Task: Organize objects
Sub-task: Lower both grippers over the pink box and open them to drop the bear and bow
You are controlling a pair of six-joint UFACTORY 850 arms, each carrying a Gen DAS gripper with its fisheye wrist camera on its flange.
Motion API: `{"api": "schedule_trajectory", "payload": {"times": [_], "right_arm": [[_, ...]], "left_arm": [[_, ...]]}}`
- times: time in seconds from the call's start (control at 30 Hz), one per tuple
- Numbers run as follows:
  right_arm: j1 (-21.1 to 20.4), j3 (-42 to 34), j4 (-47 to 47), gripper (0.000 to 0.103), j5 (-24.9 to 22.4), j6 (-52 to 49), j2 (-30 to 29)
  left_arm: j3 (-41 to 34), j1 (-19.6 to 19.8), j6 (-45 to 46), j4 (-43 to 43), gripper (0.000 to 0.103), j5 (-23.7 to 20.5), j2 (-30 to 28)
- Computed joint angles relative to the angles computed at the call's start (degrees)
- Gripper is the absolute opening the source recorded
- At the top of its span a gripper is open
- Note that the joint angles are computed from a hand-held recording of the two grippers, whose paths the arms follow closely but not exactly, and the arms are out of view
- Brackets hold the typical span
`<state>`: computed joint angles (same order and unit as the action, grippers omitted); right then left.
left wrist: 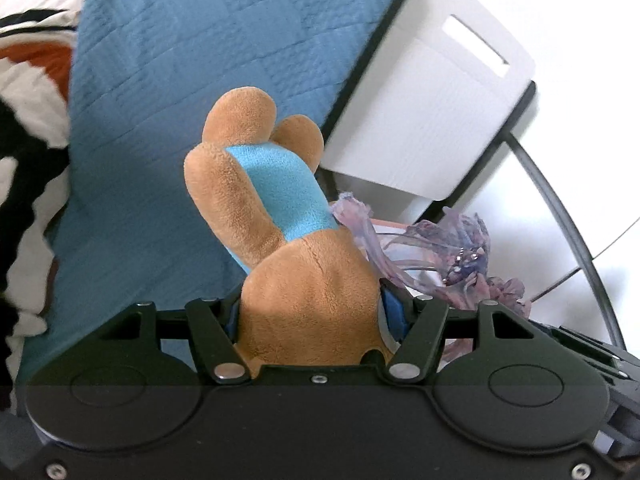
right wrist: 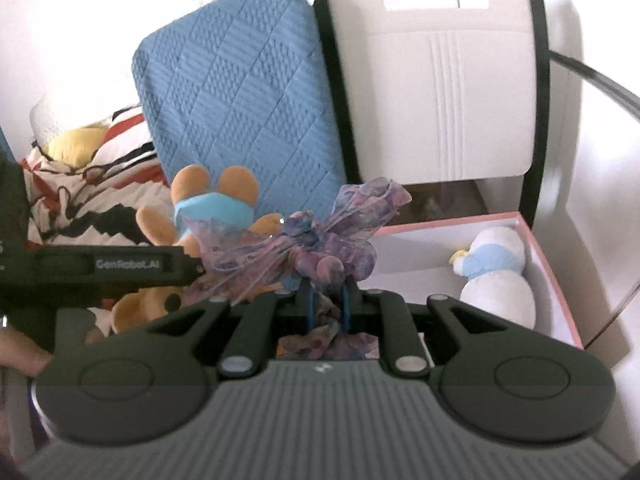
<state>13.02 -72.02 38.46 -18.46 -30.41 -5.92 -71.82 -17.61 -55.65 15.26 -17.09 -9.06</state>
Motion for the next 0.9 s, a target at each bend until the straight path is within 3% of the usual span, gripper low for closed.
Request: {"api": "schedule_trajectory", "payload": {"times": [0.67,0.9], "right_arm": [[-8.11,0.40,-0.60,0.016,-1.08,-1.05,-1.89],[-10.16,1.10,-6.14,0.016,-1.50,3.26,-4.40]], "left_arm": [[-17.18,-3.07,13.86,-11.75,0.062,-3.69,-16.06],[-21.82,-3.70,19.18,-16.23,0.063,-6.12,-21.93]]}}
